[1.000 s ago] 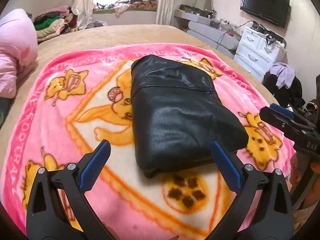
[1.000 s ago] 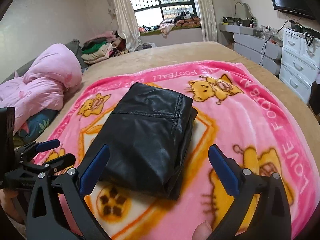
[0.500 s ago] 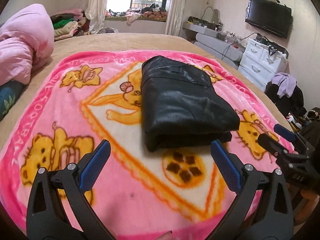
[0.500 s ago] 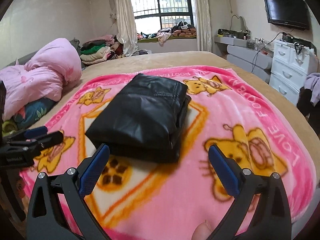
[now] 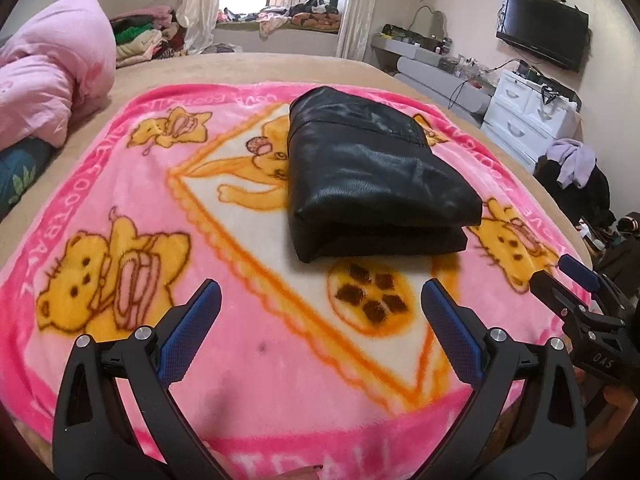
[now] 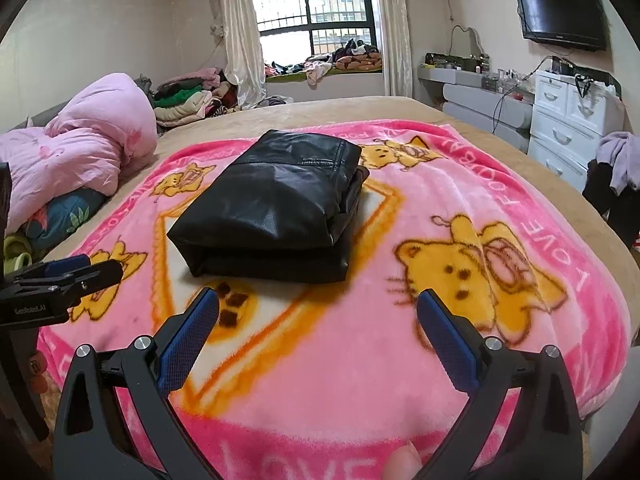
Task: Fold large clothes
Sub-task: 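Open both tools and pull them back from the folded jacket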
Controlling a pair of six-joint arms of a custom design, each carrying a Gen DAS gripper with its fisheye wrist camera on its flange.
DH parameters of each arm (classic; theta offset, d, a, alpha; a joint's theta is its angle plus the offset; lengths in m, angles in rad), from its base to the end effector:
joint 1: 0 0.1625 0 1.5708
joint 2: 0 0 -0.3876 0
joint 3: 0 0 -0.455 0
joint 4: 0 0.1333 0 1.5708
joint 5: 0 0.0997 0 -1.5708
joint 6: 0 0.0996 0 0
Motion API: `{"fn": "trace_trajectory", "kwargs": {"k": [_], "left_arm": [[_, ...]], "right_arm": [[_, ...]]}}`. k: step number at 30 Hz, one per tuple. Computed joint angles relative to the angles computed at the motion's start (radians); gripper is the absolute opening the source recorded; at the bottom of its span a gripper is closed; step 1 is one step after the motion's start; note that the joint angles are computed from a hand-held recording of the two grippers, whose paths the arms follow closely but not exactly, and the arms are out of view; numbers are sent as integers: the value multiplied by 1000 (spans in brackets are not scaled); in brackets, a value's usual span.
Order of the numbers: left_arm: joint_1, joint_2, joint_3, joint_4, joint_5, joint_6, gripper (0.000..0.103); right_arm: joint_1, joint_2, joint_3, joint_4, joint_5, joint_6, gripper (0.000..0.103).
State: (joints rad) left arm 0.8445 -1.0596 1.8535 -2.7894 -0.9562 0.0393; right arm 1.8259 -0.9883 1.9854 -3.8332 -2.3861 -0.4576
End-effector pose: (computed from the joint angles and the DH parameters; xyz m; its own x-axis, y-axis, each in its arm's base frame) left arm -0.2778 -0.5999 0.1430 -0.7442 0.3914 -0.5412 0.6348 0.6664 -0.3911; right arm 0.1990 -0.5220 0.1786 -0.7188 0.3189 0.6178 -0.4386 0.4814 -0.7589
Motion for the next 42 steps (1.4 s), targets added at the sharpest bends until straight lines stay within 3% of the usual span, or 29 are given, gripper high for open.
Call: {"fn": "trace_trajectory", "kwargs": {"k": [4,8,42], "left_arm": [[-6,9,0,-3,35,12,94],[1,5,-4,4,22,2,94],[-2,4,-1,-5,33,10,94]], "right_arm": [[2,6,-6,-1,-16,-18,99],[-2,-2,1,17,-7,10,99],[5,-1,1,19,-18,-10,99]]}}
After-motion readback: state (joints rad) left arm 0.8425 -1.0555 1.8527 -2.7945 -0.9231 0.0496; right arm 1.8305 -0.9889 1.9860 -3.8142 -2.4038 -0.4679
